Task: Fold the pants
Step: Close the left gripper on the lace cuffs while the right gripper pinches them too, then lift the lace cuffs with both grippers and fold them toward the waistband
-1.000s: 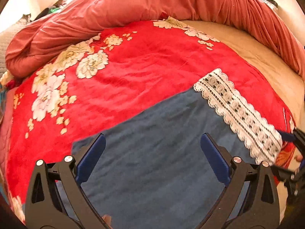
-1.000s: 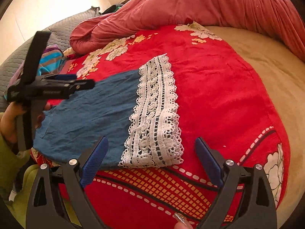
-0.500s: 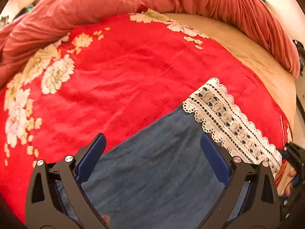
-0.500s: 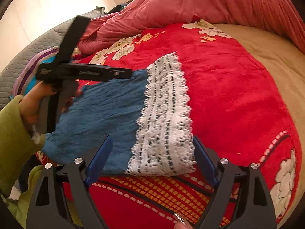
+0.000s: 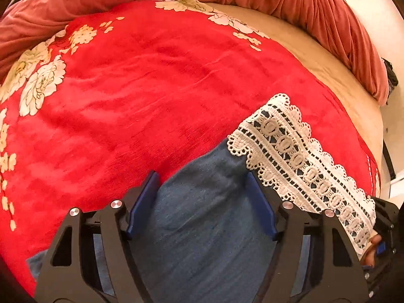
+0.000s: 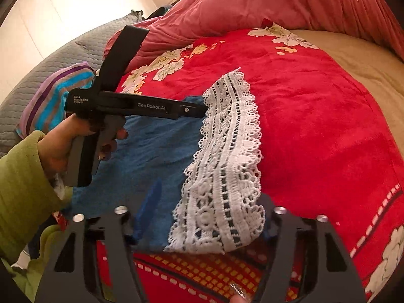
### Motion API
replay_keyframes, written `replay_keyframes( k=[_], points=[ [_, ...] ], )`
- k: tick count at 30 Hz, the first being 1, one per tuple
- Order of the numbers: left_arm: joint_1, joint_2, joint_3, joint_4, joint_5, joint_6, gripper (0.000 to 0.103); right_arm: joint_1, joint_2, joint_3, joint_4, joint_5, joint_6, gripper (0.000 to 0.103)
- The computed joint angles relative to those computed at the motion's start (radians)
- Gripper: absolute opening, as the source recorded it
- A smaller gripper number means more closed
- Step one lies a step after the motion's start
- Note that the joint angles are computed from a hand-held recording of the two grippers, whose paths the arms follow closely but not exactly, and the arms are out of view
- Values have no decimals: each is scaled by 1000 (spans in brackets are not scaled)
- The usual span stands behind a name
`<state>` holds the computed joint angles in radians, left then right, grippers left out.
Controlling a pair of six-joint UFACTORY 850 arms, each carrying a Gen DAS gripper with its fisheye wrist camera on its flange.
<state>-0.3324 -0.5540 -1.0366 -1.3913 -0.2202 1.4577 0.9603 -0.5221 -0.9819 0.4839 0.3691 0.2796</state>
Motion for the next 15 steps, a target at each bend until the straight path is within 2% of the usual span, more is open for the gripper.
replay_keyframes(
  k=[2, 4, 6, 8, 11, 15],
  points=[
    [-3, 1, 2, -12, 6, 1, 58, -4, -6, -6, -36, 5, 35, 52],
    [-7, 12, 11, -47, 0, 40, 44, -7, -15, -16, -75, 4, 63, 46],
    [-12, 22, 12, -25, -15, 28, 18, -8, -20, -23, -104, 1, 87, 40],
    [-23, 33, 13, 13, -3, 2, 9, -9, -19, -26, -142, 3, 121, 35],
    [-23, 47, 13, 95, -5, -65, 4, -2, -11, -35, -128, 0, 88, 33],
    [35, 76, 28, -18, -111, 14, 3, 14, 0, -62, -58, -22, -24, 33]
  ],
)
